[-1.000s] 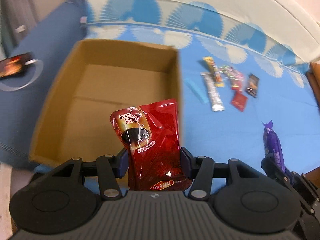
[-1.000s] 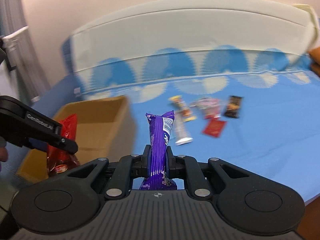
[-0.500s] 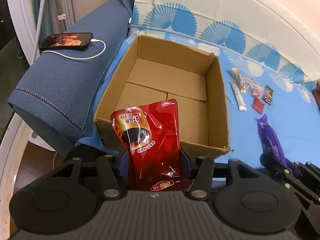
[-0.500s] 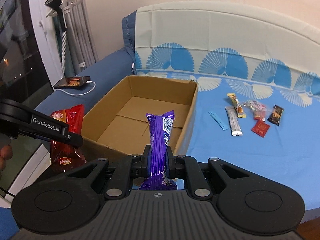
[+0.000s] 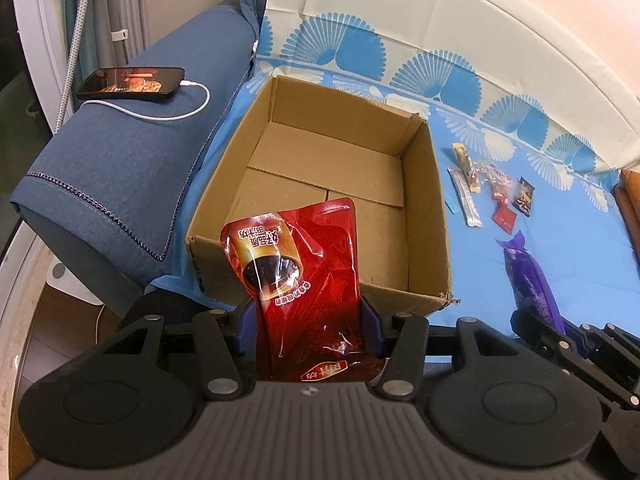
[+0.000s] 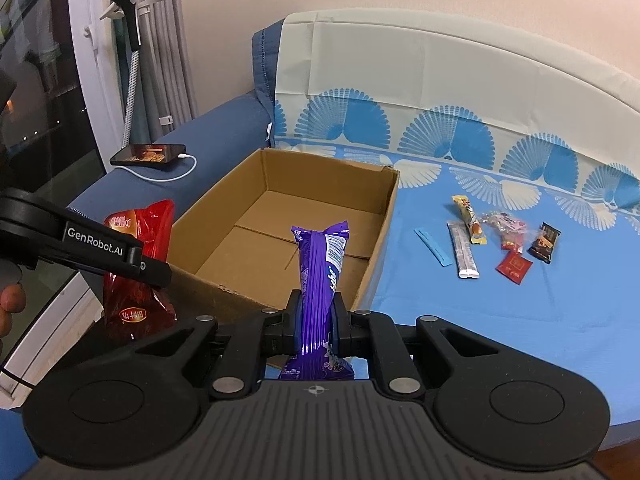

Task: Organize snacks
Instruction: 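Carry the purple bar and red pouch with both tools over the box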

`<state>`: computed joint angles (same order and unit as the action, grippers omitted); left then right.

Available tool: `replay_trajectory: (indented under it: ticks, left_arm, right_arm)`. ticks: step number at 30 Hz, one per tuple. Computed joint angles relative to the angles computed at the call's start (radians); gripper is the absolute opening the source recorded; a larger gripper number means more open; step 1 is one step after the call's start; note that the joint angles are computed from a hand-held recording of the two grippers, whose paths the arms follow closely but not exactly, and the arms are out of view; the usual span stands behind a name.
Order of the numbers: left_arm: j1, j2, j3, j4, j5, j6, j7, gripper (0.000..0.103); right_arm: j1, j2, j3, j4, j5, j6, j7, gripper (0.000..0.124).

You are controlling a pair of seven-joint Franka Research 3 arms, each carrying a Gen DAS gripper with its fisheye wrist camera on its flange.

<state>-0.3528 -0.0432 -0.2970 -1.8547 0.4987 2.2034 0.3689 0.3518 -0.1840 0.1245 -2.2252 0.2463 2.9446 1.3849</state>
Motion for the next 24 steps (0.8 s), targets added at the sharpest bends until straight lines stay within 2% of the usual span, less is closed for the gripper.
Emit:
replay_trajectory:
  ticks: [14, 24]
  left_arm:
    - [0.016, 0.024, 0.017, 0.030, -0.016, 0.003, 0.032, 0.058]
    - [0.042, 0.086, 0.044, 0.109, -0.006, 0.023, 0.074, 0.058]
  right_arm:
    - [-0.010, 0.027, 0.004, 0.030, -0.030, -0.032, 0.025, 0.014]
    - [-0.008, 0.120, 0.002, 0.136, -0.072, -0.038, 0.047, 0.014]
